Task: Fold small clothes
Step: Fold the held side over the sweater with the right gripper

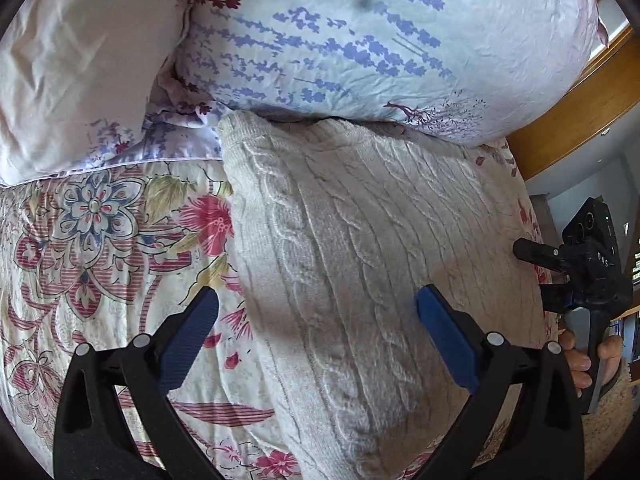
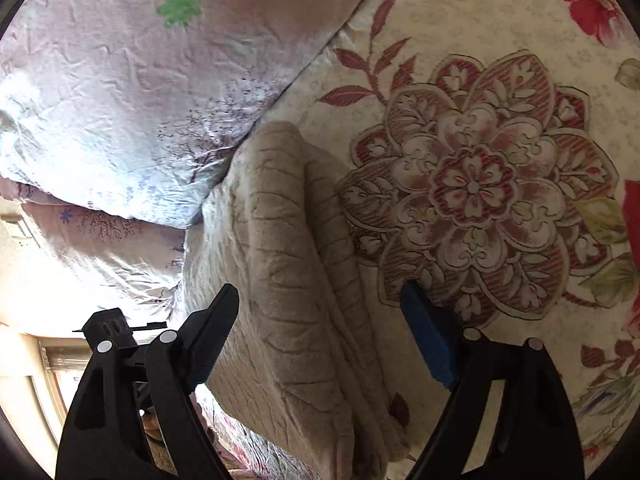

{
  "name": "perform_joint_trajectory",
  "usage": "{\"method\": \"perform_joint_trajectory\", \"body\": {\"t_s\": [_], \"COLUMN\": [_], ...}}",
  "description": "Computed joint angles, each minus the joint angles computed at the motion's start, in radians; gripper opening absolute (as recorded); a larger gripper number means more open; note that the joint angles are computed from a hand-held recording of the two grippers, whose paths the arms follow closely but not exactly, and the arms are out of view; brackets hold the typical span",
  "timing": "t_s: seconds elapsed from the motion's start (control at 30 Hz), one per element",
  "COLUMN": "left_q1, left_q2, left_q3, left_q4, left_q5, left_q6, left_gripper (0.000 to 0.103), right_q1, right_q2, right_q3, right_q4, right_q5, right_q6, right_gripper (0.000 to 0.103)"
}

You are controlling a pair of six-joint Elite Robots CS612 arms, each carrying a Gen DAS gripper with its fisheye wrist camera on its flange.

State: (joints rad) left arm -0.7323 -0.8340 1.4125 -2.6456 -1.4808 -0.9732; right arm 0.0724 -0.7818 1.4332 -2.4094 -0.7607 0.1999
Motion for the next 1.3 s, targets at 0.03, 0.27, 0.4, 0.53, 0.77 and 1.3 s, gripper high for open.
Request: {"method": "perform_joint_trajectory", "body": {"t_s": [0.03, 0.27, 0.4, 0.53, 0.77, 1.3], "left_q1": [-0.001, -0.008, 0.002, 0.014, 0.024, 0.024], "left_q2": [0.005, 0.038, 0.055, 0.067, 0.068, -0.008], "left_q3": [-0.007, -0.055, -0.053, -0.045, -0.021, 0.155], "left_q4": [0.006, 0.03, -0.037, -0.118, -0.206, -0.501], "left_q5": [0.002, 0.015, -0.047, -0.094, -0.12, -0.113], "left_q6": [0.004, 0.029, -0.01, -0.06, -0.124, -0.182], "left_gripper": [0.1, 0.1, 0.097, 0.094, 0.079, 0.036], "right_q1": [0.0, 0.002, -0.008, -0.013, -0.004, 0.008], "right_q2": [0.002, 0.024, 0.038, 0.047, 0.05, 0.071], "right_q3": [0.0, 0.001, 0.016, 0.017, 0.002, 0.081], "right_q4": [-0.001, -0.008, -0.047, -0.025, 0.06, -0.369], "right_q5": [0.009, 0.127, 0.207, 0.266, 0.294, 0.479], "right_q6": [0.001, -0.001, 0.037, 0.023, -0.065, 0.199], "right_gripper": [0.085, 0.082, 0.079, 0.066, 0.06, 0.032]}}
